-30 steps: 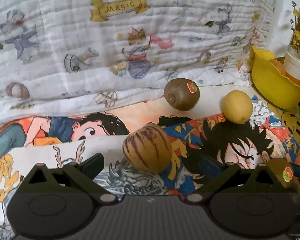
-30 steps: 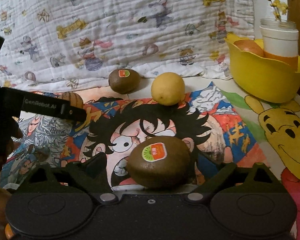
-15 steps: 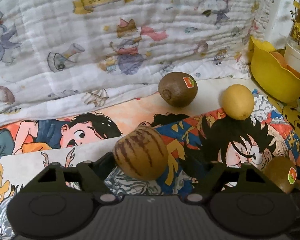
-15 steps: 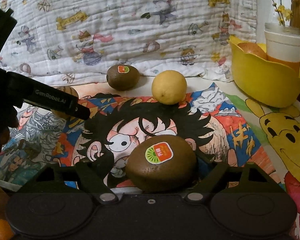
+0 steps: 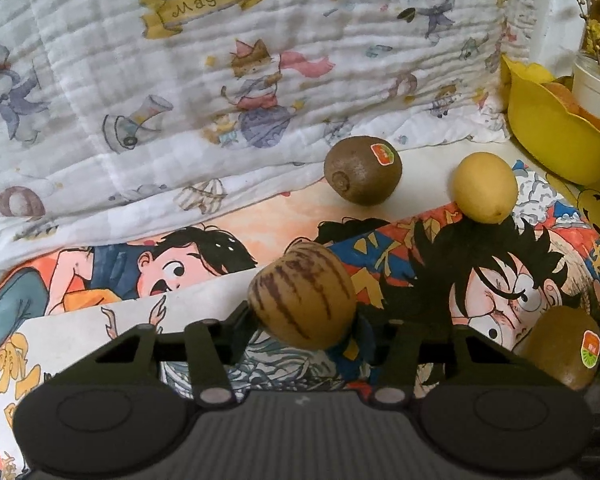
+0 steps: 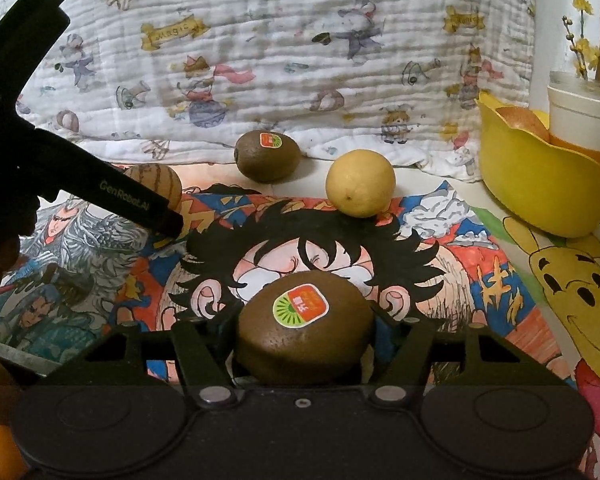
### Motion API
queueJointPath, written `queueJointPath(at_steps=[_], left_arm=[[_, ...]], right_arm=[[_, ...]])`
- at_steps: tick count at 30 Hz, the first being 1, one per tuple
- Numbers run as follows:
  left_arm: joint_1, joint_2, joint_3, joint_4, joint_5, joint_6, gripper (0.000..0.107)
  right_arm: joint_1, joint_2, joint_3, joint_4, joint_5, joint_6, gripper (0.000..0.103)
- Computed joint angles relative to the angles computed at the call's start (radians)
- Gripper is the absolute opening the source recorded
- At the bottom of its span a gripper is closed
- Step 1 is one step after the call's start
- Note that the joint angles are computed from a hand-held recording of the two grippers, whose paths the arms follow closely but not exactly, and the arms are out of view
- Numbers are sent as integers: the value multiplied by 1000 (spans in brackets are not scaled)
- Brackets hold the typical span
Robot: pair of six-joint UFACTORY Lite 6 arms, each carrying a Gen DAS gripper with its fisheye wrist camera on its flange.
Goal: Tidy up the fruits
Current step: 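Close the left tool on the striped fruit while the right tool grasps the stickered kiwi, then carry the striped fruit in the left tool while the right tool carries the kiwi over the tray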
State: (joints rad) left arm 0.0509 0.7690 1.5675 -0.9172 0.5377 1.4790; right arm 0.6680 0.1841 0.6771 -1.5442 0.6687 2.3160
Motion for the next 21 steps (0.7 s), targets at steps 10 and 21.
queueJointPath(at_steps=[10,21], left_arm=[[22,-70,-73,-10,40,22,55],[41,-225,-228,-34,87,60,55]], right_arm=[[-1,-57,-32,-11,-24,-12,65],[63,-184,-120,11,-6,1,64]])
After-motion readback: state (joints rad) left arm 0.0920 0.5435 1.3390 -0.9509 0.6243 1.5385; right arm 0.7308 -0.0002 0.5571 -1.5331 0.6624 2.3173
